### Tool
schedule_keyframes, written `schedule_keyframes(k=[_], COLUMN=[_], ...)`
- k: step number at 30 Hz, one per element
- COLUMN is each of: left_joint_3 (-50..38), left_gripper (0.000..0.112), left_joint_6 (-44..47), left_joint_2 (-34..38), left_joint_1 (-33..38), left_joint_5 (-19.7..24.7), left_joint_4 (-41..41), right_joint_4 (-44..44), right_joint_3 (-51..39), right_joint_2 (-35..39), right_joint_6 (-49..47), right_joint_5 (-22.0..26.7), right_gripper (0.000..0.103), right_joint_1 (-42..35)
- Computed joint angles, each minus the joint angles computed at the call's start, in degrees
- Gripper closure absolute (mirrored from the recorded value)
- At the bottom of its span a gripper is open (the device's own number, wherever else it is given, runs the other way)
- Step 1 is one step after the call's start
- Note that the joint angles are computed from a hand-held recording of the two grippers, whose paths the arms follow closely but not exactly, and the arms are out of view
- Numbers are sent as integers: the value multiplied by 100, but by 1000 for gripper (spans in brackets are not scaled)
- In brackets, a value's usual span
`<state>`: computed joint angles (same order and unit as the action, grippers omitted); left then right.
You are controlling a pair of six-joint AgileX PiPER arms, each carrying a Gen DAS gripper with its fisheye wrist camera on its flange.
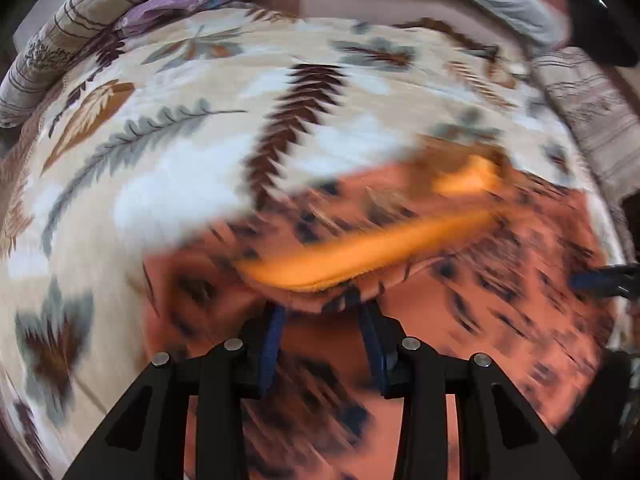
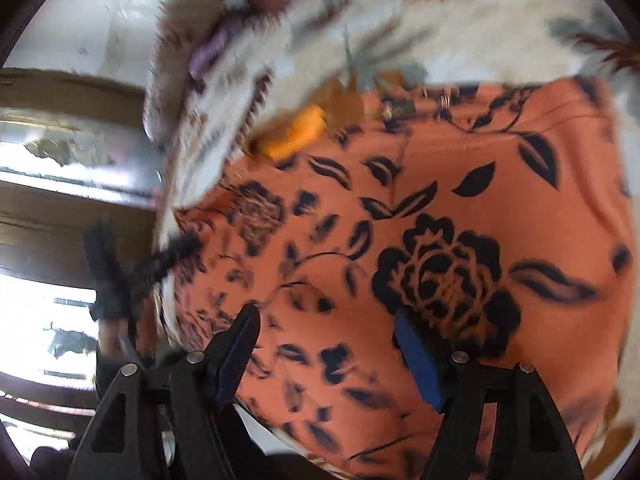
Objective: Fold small clothes
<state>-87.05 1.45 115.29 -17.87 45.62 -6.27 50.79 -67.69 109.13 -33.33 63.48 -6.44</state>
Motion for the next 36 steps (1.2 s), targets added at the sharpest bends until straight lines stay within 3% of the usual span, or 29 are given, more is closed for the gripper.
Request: schedule_keyframes(k=[2,3,5,7,9,11,12,13,15,22,25,27,29,32,36], left_joint_3=[-594,-606,-485,-411,134,596,1001,1438,2016,3716,4121,4307,4385,4395,4428], left_gripper=[84,90,92,85,85,80,69,52,44,44,44,44,44,44,44], left_joint_6=[-179,-332,-1046,-1581,-1593,-1839,-2102,-2551,-2894,-2535,-3378,-3500,-3450,-3924,-4230], left_joint_2=[393,391,348,314,-79,-516,-898,-1312,-1882,-3364,-3374,-3416,-3408,-3475,-3635], left_joint_1=[319,384,390,406,543,492,411,289,204,-276,-691,-840,-932,-1258,-1494], left_joint_5=[214,73,-280,-262,-651,-911,-1150,-1379,-1706,-2008,-2172,-2222,-2307,-2288,-2229], left_joint_4=[-399,-407,265,720,431,687,966,1392,1742,1244,1848,1741,1533,1877,2033], right_joint_4=[311,415,1038,1414,1811,1467,1353,1232,1222,1613,1810,1911,1908,1822,1772], right_joint_3=[-260,-267,-201,15,558,884,1165,1256,1751,3384,4332,4991,5536,6104,6156], right_joint_2=[232,194,270,239,-195,-775,-1193,-1436,-2063,-3061,-3723,-4174,-4509,-4631,-4676], right_joint_6=[-137,-88,-136,-155,-513,-579,-624,-585,-738,-1297,-1532,-1633,-1479,-1333,-1323], right_joint_5=[14,-168,-591,-917,-1269,-1606,-1782,-1729,-1463,-372,-64,327,329,-129,-86], right_gripper=[31,31,31,31,31,31,30,29,28,27,27,27,26,26,25], right_joint_1=[-367,-573,-1208,-1566,-1784,-1714,-1701,-1808,-1917,-2084,-2420,-2761,-2935,-3356,-4437])
